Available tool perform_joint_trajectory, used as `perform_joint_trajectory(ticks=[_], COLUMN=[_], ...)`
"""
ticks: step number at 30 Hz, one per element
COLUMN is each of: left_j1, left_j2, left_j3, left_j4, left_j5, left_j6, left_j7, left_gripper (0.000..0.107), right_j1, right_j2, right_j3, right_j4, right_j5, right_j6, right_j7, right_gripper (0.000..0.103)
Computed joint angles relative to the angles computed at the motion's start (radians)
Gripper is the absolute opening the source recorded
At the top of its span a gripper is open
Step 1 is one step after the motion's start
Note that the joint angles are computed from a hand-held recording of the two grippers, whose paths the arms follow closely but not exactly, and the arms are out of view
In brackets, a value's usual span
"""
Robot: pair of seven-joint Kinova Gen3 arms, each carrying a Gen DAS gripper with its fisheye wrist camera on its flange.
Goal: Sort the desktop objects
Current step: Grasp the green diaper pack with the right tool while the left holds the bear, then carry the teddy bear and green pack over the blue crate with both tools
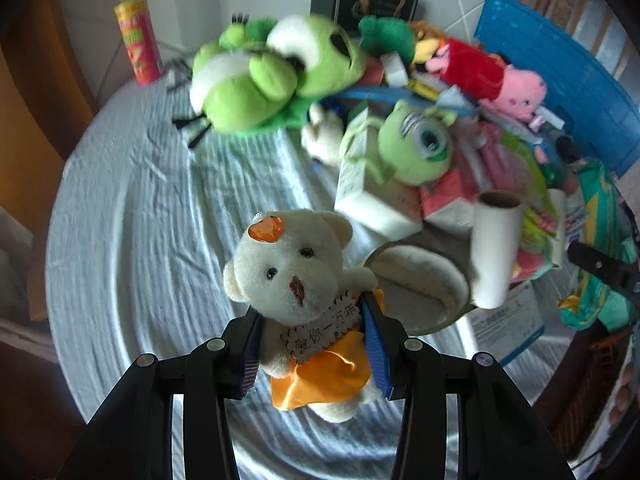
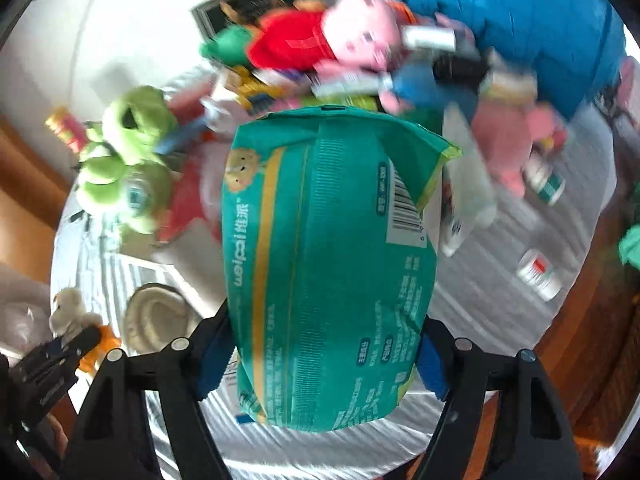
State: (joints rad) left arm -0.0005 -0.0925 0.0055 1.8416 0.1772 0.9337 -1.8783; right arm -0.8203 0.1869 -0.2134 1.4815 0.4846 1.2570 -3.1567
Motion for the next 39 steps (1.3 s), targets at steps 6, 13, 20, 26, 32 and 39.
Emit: perform_joint_trajectory(ticks=[6, 13, 20, 26, 32, 39], left_j1=[0.245, 0.57, 0.708, 0.635, 0.647, 0.765], left_j2=[-0.099, -0.144, -0.132, -0.046, 0.114, 0.315], left_j3=[-0.179, -0.316, -0.214, 0.064, 0.29, 0.383], left_j4=[-0.022, -0.093, -0.187, -0.322, -0.547, -0.805], left_j5=[-0.04, -0.212, -0.409, -0.553, -0.751, -0.959], left_j6=[0.001, 0.009, 0.032, 0.107, 0.287, 0.49], left_j7=[0.042, 0.269, 0.554, 0.798, 1.042, 1.177], left_gripper=[0.044, 0.044, 0.044, 0.044, 0.044, 0.044], right_j1=[-0.046, -0.069, -0.031, 0.006, -0.163, 0.014], right_j2=[0.005, -0.016, -0.101, -0.253, -0.388, -0.456], right_j3=[-0.012, -0.011, -0.026, 0.035, 0.299, 0.355], right_j4=[-0.142, -0.241, -0.265, -0.186, -0.124, -0.128], right_j5=[0.075, 0.105, 0.161, 0.141, 0.135, 0.023], right_j6=[0.143, 0.243, 0.29, 0.246, 0.227, 0.152], right_j7=[0.095, 0.204, 0.35, 0.557, 0.801, 1.086], right_gripper=[0.076, 0.076, 0.076, 0.076, 0.076, 0.076])
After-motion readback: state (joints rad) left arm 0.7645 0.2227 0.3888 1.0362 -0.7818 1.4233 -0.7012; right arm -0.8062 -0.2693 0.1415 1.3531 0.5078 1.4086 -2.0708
